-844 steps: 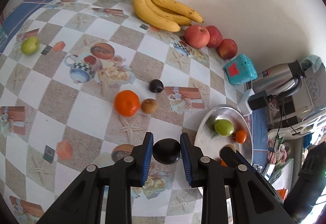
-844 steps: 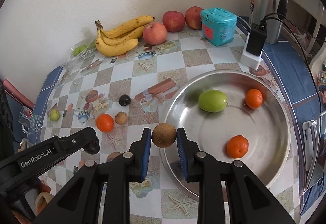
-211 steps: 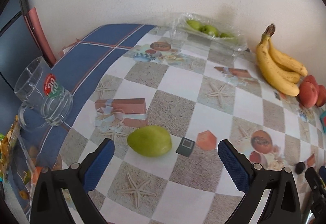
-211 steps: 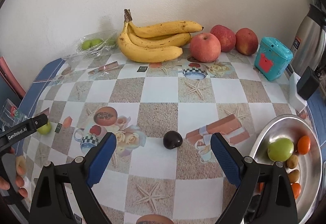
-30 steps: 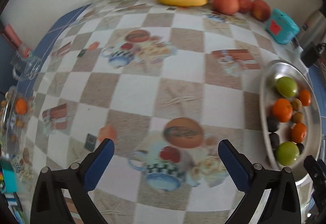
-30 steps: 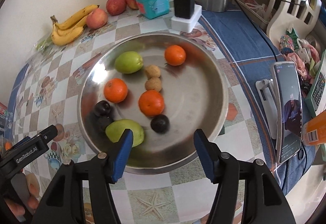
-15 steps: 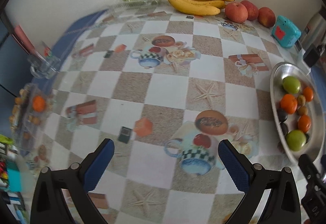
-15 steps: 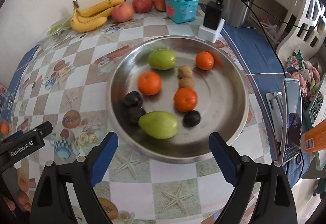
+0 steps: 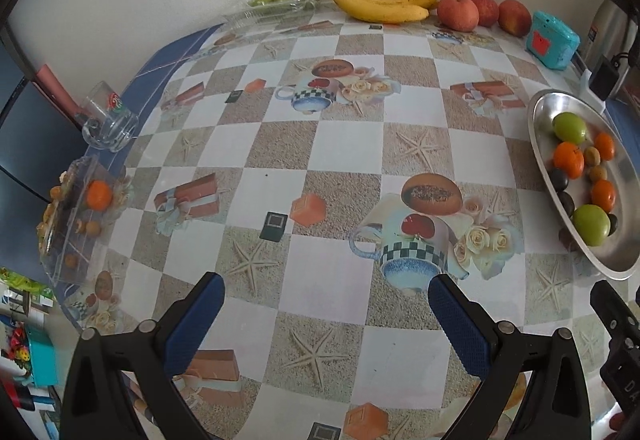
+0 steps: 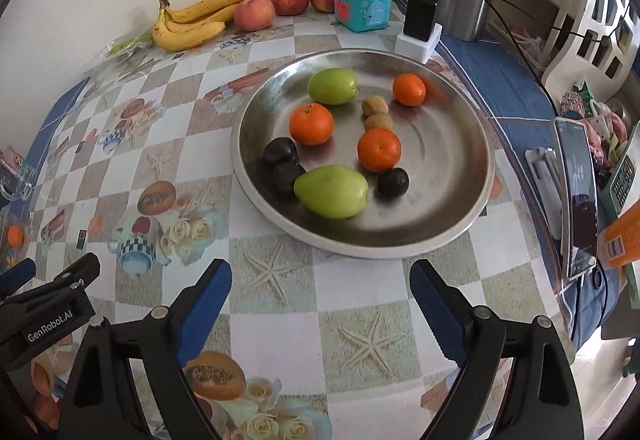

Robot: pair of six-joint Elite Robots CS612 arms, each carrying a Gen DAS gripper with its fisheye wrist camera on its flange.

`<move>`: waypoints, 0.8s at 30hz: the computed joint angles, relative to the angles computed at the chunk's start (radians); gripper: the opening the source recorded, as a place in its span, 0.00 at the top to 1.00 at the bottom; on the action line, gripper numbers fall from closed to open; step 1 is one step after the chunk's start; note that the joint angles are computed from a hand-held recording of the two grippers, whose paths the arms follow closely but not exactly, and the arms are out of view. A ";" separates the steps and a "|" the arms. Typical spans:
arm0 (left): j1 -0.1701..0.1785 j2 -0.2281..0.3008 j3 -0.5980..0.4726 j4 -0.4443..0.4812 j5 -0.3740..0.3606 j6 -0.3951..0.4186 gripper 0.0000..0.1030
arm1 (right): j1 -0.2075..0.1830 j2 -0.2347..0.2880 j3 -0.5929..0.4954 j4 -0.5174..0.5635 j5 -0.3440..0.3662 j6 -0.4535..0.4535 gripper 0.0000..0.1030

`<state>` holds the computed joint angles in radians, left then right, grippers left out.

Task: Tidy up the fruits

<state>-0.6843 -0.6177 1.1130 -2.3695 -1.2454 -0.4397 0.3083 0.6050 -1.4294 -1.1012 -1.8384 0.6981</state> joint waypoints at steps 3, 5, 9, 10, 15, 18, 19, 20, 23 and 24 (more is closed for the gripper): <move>0.001 0.003 -0.005 0.007 0.001 0.000 0.00 | 0.000 0.007 -0.008 -0.012 -0.001 0.004 0.12; 0.002 0.007 -0.012 0.023 -0.001 -0.002 0.00 | -0.003 0.010 -0.010 -0.015 0.005 0.010 0.12; 0.006 0.018 -0.031 0.053 -0.020 -0.004 0.00 | -0.005 0.015 -0.012 -0.022 0.012 0.014 0.12; 0.006 0.020 -0.034 0.058 -0.021 -0.003 0.00 | -0.006 0.016 -0.013 -0.024 0.015 0.014 0.12; 0.006 0.023 -0.042 0.074 -0.026 0.001 0.00 | -0.006 0.016 -0.010 -0.031 0.012 0.005 0.12; 0.007 0.026 -0.046 0.080 -0.026 0.002 0.00 | -0.006 0.015 -0.006 -0.032 0.014 0.000 0.12; 0.008 0.026 -0.048 0.081 -0.027 0.002 0.00 | -0.006 0.015 -0.004 -0.031 0.014 -0.002 0.12; 0.008 0.027 -0.049 0.083 -0.029 0.002 0.00 | -0.006 0.014 -0.003 -0.031 0.014 -0.004 0.12; 0.009 0.028 -0.052 0.087 -0.030 0.000 0.00 | -0.006 0.012 0.002 -0.029 0.017 -0.009 0.12; 0.009 0.029 -0.052 0.088 -0.030 -0.001 0.00 | -0.006 0.012 0.003 -0.028 0.018 -0.010 0.12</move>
